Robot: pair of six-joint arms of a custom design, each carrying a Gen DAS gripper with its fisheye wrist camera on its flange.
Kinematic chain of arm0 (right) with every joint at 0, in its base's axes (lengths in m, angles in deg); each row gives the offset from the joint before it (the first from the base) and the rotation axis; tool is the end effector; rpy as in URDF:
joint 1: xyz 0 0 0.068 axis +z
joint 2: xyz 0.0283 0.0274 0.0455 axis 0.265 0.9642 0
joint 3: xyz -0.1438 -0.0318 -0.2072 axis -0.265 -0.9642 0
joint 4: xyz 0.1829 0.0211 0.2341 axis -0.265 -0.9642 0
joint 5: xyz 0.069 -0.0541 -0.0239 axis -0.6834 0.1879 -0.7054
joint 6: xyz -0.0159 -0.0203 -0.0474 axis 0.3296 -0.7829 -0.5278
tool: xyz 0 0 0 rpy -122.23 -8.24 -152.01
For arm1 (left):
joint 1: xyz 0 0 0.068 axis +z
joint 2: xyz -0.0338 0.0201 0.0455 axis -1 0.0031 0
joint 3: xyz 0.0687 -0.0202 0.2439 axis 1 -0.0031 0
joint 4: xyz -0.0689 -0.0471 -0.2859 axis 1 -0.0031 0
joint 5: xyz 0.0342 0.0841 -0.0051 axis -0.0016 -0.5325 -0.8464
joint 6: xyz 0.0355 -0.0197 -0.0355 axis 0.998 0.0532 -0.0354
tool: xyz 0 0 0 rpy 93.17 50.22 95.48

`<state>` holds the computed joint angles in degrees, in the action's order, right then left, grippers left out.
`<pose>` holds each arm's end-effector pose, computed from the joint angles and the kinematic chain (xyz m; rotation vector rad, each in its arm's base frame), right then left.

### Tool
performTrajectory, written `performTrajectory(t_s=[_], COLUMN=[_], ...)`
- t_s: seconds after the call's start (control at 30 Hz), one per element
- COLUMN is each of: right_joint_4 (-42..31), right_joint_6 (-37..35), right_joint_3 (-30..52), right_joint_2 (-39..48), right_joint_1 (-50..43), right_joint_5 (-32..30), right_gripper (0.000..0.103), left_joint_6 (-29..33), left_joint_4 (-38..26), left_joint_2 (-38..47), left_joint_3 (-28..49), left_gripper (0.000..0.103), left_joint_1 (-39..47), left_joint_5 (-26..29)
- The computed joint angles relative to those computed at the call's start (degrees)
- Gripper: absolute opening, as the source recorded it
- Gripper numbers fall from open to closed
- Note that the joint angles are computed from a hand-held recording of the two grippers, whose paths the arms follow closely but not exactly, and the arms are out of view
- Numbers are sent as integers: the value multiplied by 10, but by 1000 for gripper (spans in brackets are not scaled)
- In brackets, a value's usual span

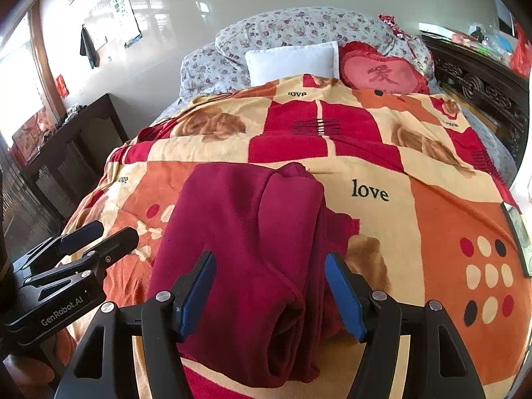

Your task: Fold small clothes

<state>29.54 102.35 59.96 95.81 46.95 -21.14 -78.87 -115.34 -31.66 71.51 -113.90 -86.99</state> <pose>0.1509 0.0781 0.2698 0.2549 2.3802 0.1055 0.2216 -0.0986 0.2531 0.3430 2.3334 -0.2503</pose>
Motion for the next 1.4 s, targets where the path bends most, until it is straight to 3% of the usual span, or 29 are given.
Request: performTrajectory(t_s=[1.4], right_joint_4=[13], right_joint_6=[12], right_joint_3=[-12], right_joint_2=[22], right_joint_1=[0], right_joint_5=[-27], right_gripper=[66], left_joint_6=[0], left_joint_4=[7], left_joint_2=[8], left_joint_3=[-14], left_gripper=[68], left_joint_1=[-1], left_joint_5=[-3])
